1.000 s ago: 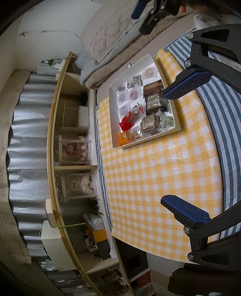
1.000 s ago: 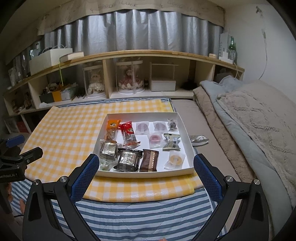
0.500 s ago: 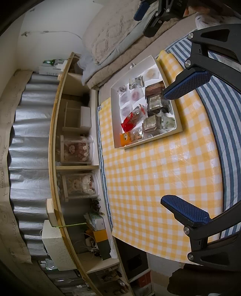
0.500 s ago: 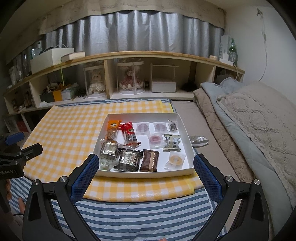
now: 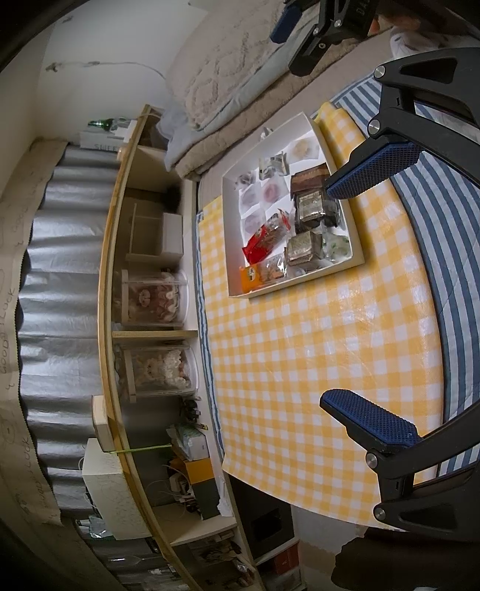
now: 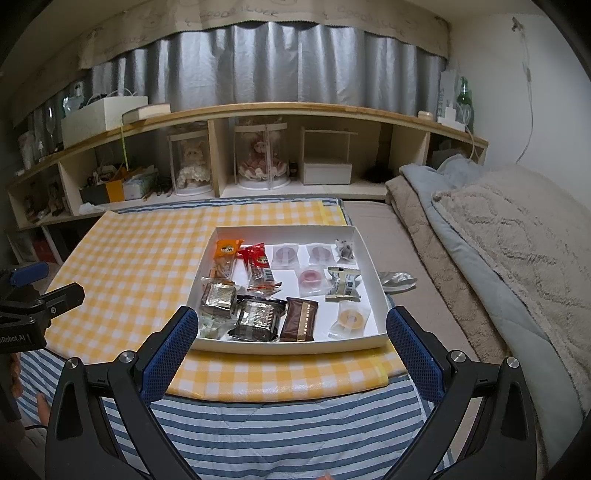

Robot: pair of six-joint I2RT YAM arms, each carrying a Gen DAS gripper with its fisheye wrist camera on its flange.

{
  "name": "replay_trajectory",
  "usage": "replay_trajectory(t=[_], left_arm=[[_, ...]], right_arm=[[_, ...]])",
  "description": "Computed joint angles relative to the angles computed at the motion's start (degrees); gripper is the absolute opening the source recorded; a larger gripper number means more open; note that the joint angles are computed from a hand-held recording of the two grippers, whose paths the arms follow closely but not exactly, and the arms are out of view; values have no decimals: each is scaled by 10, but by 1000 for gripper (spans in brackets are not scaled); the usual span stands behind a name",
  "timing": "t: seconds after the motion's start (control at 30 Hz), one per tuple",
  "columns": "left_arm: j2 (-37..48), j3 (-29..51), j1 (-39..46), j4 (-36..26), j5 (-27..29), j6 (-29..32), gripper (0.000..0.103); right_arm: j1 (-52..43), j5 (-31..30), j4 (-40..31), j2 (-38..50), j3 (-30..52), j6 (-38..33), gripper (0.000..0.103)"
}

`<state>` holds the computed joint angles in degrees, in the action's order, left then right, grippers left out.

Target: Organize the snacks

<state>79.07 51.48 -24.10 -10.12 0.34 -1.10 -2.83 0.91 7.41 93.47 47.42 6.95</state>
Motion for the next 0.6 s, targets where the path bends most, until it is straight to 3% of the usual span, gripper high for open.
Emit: replay_trajectory(t=[0.6], left_arm=[[-15, -11, -25, 4, -21, -6, 103]], right_arm=[[1, 0, 0, -3, -2, 1, 103]])
